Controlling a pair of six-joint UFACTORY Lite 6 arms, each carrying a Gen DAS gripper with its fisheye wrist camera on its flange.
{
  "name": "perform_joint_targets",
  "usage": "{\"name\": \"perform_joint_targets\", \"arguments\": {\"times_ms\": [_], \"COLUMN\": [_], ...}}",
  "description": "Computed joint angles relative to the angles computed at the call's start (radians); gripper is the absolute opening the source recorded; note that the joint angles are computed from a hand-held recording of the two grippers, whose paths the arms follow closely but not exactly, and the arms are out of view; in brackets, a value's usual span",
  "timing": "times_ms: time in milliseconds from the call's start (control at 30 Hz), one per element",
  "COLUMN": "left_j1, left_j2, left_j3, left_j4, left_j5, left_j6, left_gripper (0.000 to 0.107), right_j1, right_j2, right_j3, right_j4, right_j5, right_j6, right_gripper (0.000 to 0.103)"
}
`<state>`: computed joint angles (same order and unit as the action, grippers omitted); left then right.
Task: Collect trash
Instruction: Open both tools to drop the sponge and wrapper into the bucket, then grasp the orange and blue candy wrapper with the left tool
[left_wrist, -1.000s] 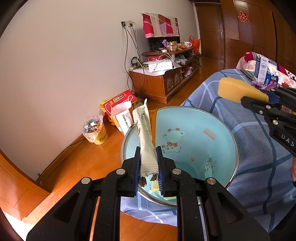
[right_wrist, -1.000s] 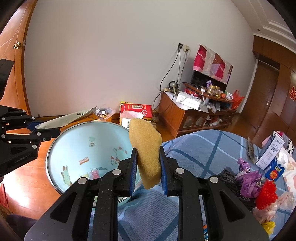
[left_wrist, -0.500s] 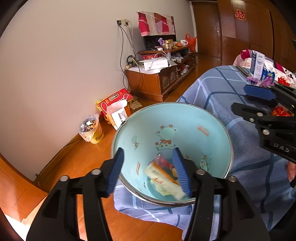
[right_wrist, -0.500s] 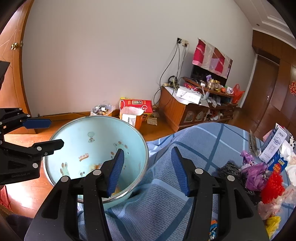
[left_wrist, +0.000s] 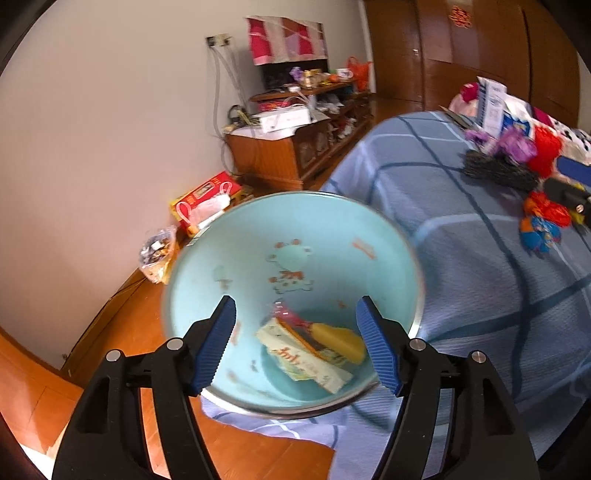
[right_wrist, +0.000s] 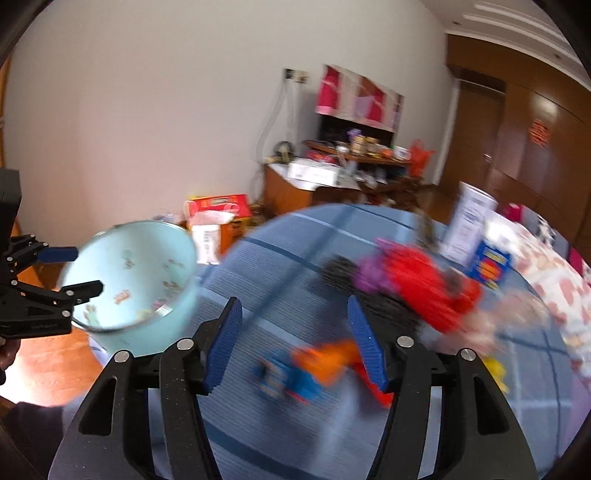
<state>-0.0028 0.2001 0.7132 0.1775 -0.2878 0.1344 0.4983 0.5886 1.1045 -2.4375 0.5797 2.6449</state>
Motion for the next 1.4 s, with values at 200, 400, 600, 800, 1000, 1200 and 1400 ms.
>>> {"name": "perform_joint_targets", "arguments": {"times_ms": [200,400,600,800,1000,1200,1400], "left_j1": [-0.144,-0.293,-0.409,-0.492,-0.553,-0.571,-0.623], "left_j2": [0.012,0.033,0.081,0.130,0.181,0.134,0.188], "left_j3": [0.016,0.062,0.157,0.228,0.273,0.254,0.305], "left_j4": [-0.182,-0.335,-0.467,-0.570,-0.695,-0.745,-0.874], "left_j5": [0.011,0.021,0.041,0.059,0.057,0.045,0.044], "left_j6": [0.117,0.187,0.243,0.304,0.413,0.435,0.570], "left_gripper": [0.068,0.070,0.071,0.071,0.072,0.072,0.072], "right_j1": [-0.132,-0.299,-0.359,-0.381,-0.434,-0.458,-0.483], "right_j2": [-0.158,-0.205,-0.214,-0.231,-0.232,-0.224,-0.250], "right_j3": [-0.280,-0.413,-0.438,-0.469,-0.500,-0.523,-0.552], "right_j4": [-0.058,-0.157,-0.179,-0.188,-0.243,-0.281,-0.294], "right_j5": [0.079,0.099,0.088,0.093,0.101,0.125,0.136], "right_j6": [0.126,0.237,0.252,0.263,0.313,0.349,0.361], "right_gripper": [0.062,0.063,0.067,0.069,0.070,0.071,0.071]}}
